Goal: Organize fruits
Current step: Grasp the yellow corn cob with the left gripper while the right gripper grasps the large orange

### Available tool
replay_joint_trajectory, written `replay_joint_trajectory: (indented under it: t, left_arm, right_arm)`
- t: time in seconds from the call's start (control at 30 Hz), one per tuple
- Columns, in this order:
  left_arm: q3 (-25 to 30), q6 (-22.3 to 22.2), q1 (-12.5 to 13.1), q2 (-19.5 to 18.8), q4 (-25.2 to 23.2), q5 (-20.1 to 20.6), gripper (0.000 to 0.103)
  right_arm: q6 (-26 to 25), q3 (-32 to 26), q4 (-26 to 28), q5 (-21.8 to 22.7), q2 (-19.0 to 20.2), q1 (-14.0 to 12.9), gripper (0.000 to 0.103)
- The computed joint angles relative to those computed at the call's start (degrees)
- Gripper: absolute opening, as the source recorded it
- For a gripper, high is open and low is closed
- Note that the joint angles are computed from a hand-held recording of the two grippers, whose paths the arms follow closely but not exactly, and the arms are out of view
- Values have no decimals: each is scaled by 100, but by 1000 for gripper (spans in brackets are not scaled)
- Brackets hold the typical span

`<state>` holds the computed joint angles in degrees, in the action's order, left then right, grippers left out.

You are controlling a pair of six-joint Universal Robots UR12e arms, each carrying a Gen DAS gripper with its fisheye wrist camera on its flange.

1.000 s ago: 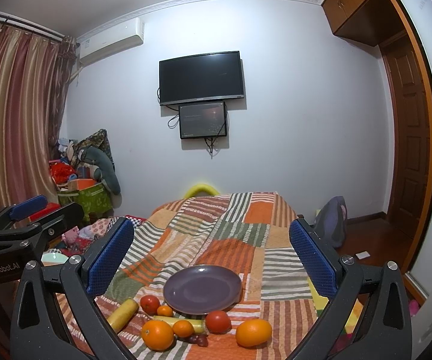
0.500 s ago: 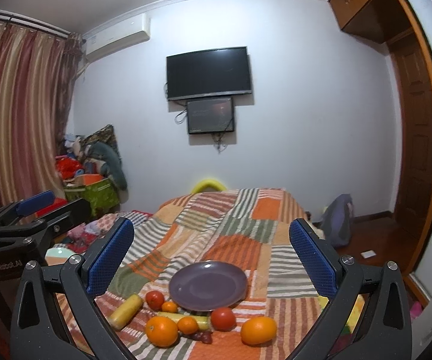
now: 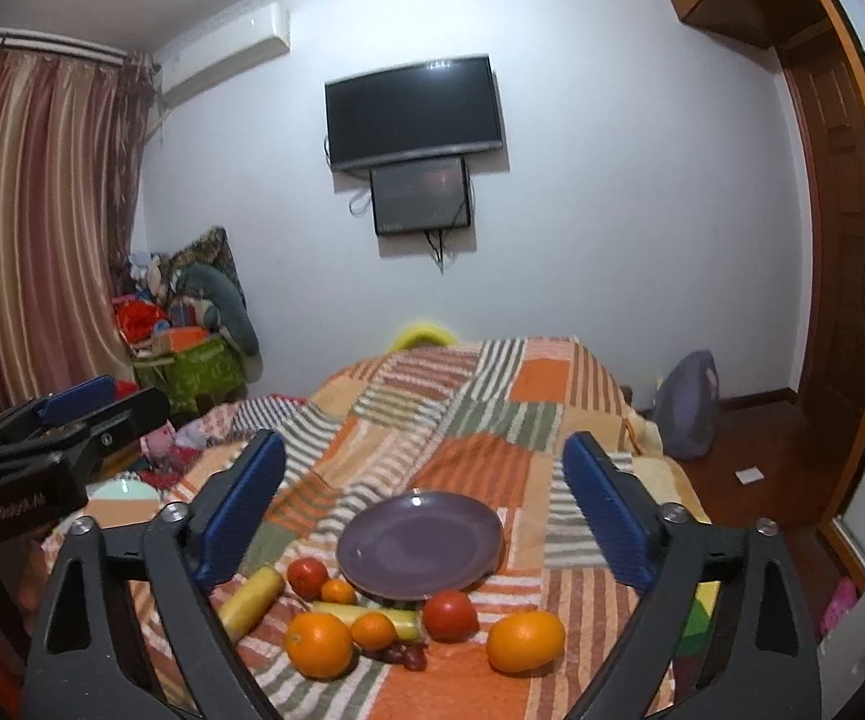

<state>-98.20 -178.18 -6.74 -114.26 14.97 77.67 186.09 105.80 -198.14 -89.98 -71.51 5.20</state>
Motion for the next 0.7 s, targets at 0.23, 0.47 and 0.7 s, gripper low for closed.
replay_joint_trajectory:
  t: [0.23,0.47,0.7]
  left_arm:
    - [211,93,86,-153,-824,335,68]
    - [449,196,187,-366,-1799,594,68]
    - [647,431,204,-557,-2743,634,73]
  right_arm:
    - [-56,0,661,21,11,-131,69]
    - [-10,-36,1627,46,35,-255,66]
    - [53,-139,2558,201,83,-363,66]
